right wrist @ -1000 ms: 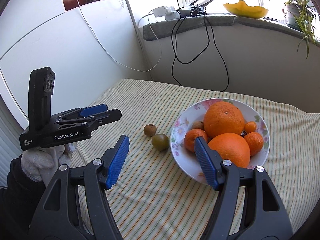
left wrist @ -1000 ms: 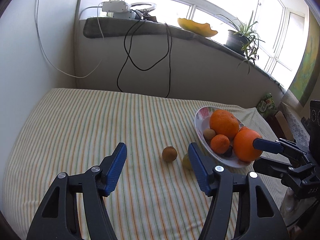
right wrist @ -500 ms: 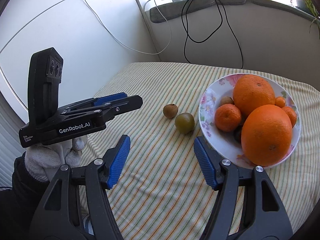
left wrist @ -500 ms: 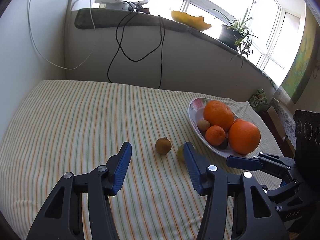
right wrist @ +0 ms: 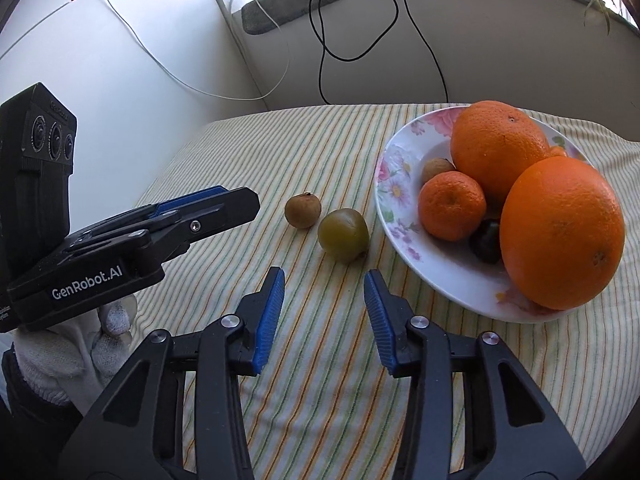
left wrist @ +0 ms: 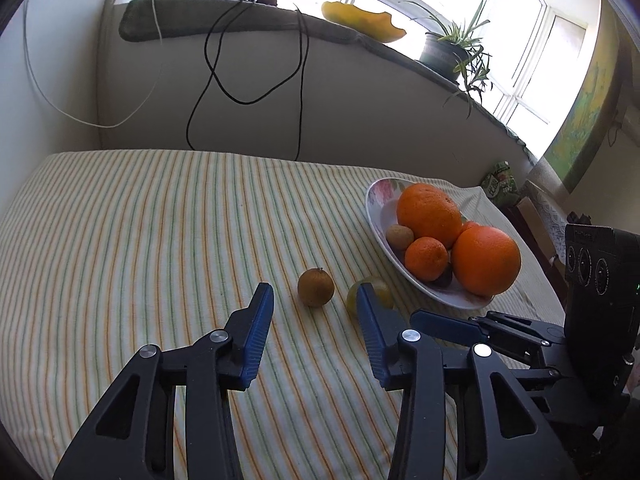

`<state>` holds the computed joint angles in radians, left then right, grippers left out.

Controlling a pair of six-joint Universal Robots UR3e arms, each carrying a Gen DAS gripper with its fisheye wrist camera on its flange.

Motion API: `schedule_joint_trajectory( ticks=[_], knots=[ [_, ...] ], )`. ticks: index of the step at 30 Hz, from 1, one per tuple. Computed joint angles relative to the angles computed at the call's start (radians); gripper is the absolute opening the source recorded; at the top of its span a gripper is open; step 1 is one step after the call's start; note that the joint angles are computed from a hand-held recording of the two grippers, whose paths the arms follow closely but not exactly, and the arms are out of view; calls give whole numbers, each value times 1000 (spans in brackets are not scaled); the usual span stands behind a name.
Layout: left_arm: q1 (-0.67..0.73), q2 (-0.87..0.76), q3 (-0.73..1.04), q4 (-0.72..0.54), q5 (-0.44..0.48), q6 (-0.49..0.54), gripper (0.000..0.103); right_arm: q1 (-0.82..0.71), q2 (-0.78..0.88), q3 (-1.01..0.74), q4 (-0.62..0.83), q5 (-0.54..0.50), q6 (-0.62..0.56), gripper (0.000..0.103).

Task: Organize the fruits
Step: 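Close the left gripper on the brown kiwi while the right gripper closes on the greenish kiwi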

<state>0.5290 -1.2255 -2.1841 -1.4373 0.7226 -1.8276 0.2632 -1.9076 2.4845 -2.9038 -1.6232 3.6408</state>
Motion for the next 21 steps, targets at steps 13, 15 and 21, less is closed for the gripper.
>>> schedule_joint_trajectory(
  ticks=[13, 15, 21],
  knots=[
    [-89, -127, 25, 114, 22, -57, 39, 35, 115, -67, -8, -73, 49, 39],
    [-99, -141, 31, 125, 23, -69, 39, 31, 126, -79, -4, -71, 50, 39],
    [-123, -185, 60, 136, 29, -84, 37, 42, 154, -123, 23, -85, 57, 39]
  ],
)
